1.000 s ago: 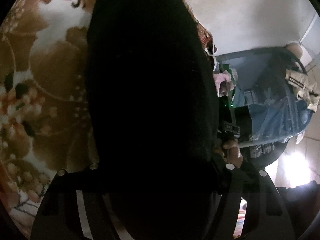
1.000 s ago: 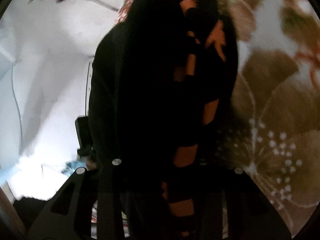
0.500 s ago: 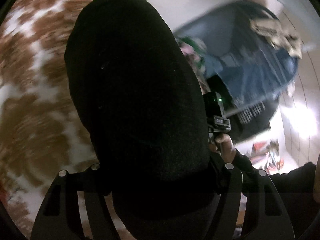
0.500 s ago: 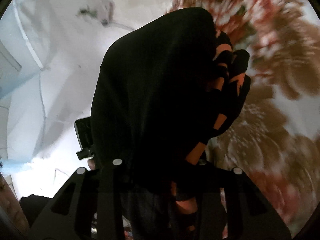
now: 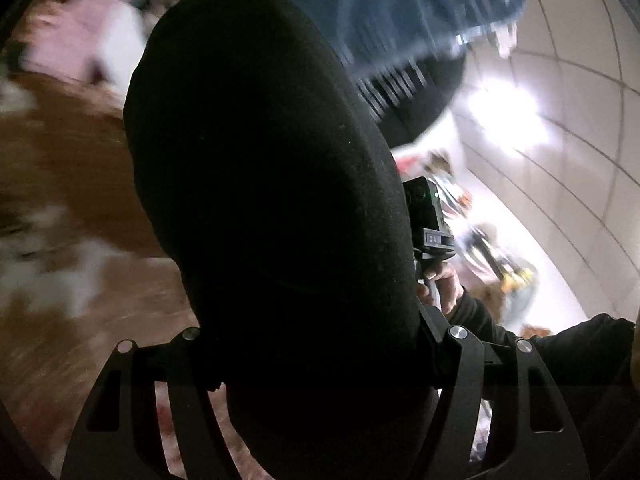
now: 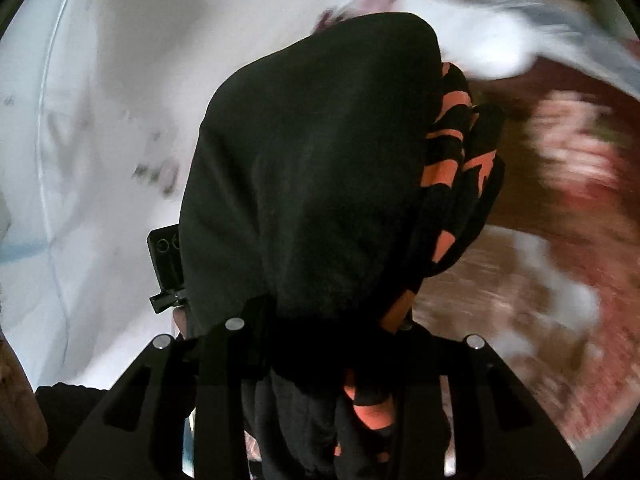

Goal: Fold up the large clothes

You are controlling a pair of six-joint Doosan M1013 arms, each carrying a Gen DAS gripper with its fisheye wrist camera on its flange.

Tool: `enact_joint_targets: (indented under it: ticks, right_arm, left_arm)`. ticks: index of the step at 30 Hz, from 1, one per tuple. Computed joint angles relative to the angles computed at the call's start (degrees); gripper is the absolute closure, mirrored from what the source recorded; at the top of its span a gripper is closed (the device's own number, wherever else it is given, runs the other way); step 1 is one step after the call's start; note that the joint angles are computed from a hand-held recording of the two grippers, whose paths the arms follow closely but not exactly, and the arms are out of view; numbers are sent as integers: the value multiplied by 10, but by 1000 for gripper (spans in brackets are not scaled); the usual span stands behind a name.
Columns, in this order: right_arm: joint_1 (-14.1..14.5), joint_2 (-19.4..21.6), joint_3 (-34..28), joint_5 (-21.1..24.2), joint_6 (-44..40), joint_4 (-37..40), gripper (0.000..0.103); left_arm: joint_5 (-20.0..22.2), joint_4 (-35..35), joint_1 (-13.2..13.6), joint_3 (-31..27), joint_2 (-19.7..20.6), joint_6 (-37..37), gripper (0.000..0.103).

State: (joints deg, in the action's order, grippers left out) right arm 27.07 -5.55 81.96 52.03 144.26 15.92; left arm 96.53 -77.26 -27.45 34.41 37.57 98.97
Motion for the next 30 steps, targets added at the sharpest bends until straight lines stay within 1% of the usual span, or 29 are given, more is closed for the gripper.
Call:
enact_joint_targets:
  ticks: [1,2,3,4,5,7,8,11,12,13,14,15,16,17,18,20,21,22,23,24,25,26,27,28,29,30]
  right_arm:
    - [1,-20,15,2,30,-26,69]
    - [2,-39,31,5,54,-46,69]
    - [6,-58,50,7,84,-70,69]
    - [7,-69,66,4,100,-79,69]
    - [5,-79,86,-1,109,-81,69]
    - [-4,-96,146,-29,128,-67,69]
    - [-7,-99,165,-32,123,-59,69]
    - [-25,-91,245,-82,72,20,72]
    - [-25,-88,264,-92,58,37,72]
    - [-23,-88,272,-102,54,35,73]
    - [-20,-90,280,-113,49,27,72]
    - [-16,-94,280,-111,53,16,71]
    - [-18,-94,278,-103,48,11,64]
    - [-14,-92,275,-91,51,-3,61]
    - [-18,-93,273,-79,43,-5,57]
    - [-16,-96,274,-76,47,-5,52]
    - [-16,-97,275,-68,50,-8,47]
    - [-15,-93,252,-44,63,-19,38]
    - [-11,-92,245,-24,78,-36,33]
    - [-6,-86,235,8,96,-65,20]
    - [-7,-83,226,32,97,-80,14]
    - [-6,-84,222,48,96,-87,13]
    - [-2,-83,211,79,112,-103,9]
    - [2,-82,204,97,124,-115,5]
    - [5,-80,193,121,135,-130,5]
    - [16,-71,170,155,146,-159,5]
  left_arm:
    - [7,-12,-13,-14,13,-4,35]
    - [19,-30,-32,-41,35,-16,35]
    - [28,-41,-42,-53,48,-24,34]
    - [36,-46,-49,-46,50,-21,34]
    - [47,-45,-60,-53,62,-23,34]
    - [61,-22,-72,-49,74,-21,34]
    - [67,1,-77,-37,77,-14,34]
    - [83,88,-85,17,75,8,34]
    - [88,118,-87,33,72,16,34]
    - [92,140,-89,45,71,25,33]
    - [87,138,-88,68,64,41,33]
    - [79,126,-84,85,58,47,32]
    - [72,124,-83,95,53,50,32]
    - [70,130,-84,95,51,52,31]
    - [68,135,-86,95,50,53,30]
    - [62,152,-88,100,43,55,25]
    - [61,158,-89,96,43,51,22]
    - [57,173,-91,93,40,46,15]
    - [53,193,-94,79,43,40,13]
    - [49,209,-91,82,35,45,13]
    - [44,222,-87,87,27,50,12]
    - [32,250,-85,93,16,58,10]
    - [29,273,-83,80,17,59,5]
    - [11,322,-84,85,1,74,5]
    - [-2,358,-87,81,-6,84,5]
    - [-19,400,-93,80,-16,93,6]
